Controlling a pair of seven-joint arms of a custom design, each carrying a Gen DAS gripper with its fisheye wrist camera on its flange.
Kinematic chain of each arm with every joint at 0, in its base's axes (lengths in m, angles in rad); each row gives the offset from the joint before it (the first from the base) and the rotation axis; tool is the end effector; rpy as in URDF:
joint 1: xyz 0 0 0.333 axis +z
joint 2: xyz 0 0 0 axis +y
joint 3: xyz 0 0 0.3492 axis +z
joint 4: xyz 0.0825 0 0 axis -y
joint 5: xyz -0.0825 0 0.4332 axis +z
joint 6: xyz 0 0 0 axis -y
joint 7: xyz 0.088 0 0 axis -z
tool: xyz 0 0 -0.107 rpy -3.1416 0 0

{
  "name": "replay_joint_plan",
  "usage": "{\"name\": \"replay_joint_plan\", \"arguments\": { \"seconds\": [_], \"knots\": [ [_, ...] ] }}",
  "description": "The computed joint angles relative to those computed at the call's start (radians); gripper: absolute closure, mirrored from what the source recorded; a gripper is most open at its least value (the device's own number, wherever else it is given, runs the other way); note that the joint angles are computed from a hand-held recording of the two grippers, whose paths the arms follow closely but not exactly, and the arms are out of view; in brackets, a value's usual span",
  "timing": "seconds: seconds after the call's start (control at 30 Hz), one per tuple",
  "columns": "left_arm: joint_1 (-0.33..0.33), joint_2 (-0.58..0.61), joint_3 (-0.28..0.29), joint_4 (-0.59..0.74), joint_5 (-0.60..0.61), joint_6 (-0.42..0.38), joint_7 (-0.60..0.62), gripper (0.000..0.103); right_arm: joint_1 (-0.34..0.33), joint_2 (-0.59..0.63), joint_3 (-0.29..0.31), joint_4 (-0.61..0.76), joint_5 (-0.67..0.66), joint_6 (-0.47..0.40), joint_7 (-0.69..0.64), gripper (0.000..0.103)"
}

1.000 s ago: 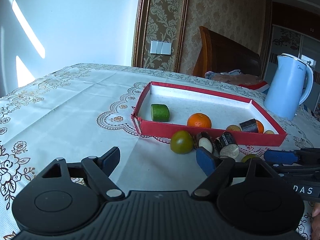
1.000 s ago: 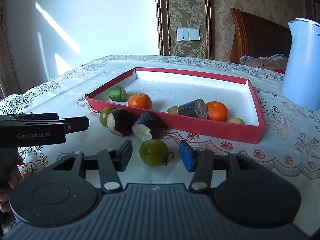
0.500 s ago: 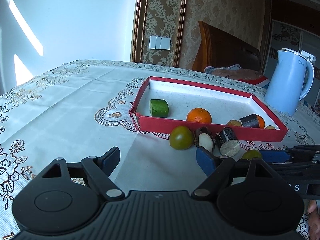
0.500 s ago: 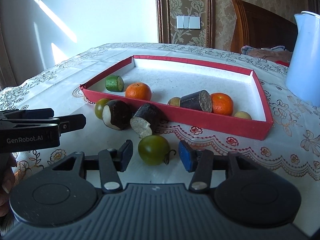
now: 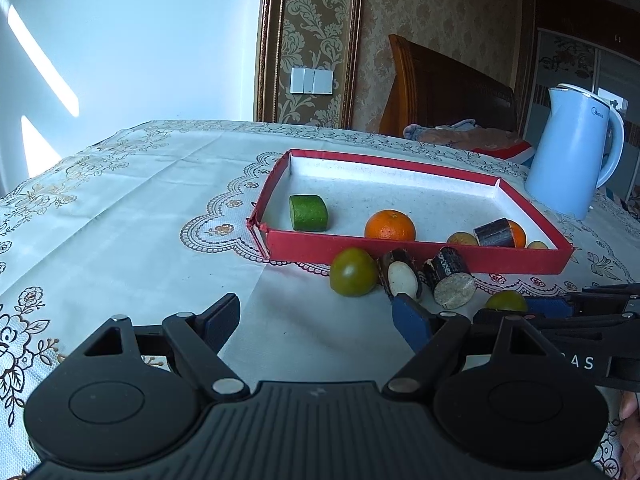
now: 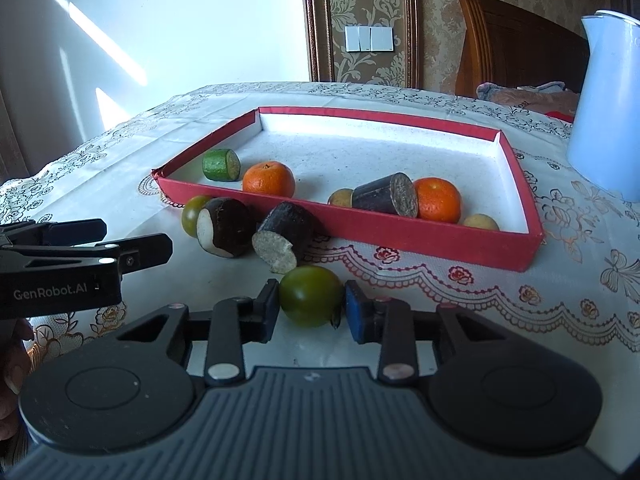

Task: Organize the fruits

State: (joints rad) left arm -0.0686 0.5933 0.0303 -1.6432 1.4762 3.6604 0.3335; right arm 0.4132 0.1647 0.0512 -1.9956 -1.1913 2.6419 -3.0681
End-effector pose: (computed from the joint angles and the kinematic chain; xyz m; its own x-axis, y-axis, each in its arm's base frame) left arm 0.6953 -0.1596 0.3509 -0.5583 -0.8258 0.0795 -0.4602 0.2285 -0.8579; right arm 0.5826 0.3174 0.4244 -0.1992 -0.9777 -0.0673 -0.6173 0.1785 -0.7662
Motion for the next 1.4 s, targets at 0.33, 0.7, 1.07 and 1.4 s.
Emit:
{"name": "replay_joint_plan", "arguments": {
  "seconds": [0.33, 0.7, 1.07, 1.4],
  "knots": [
    [-0.027, 0.004, -0.006, 0.007, 0.009, 0.033, 0.011, 0.02, -0.007, -0.055, 0.009, -0.06, -0.056, -0.017, 0.073, 0.07],
    [-0.022, 0.012, -0.037, -0.005, -0.083, -0.006, 0.067, 0.02, -0.047, -0.097, 0.021, -0.116, -0.117, 0.038, 0.161, 0.07],
    [-0.071, 0.042, 0.011, 0.085, 0.064, -0.025, -0.148, 0.035, -0.057, -0.094, 0.022, -0.119, -0.132, 0.061, 0.19, 0.07],
    [-0.096, 0.036, 0.016, 0.082, 0.04, -0.058, -0.156, 0.037, -0.057, -0.091, 0.021, -0.117, -0.119, 0.063, 0.18, 0.07]
  ]
}}
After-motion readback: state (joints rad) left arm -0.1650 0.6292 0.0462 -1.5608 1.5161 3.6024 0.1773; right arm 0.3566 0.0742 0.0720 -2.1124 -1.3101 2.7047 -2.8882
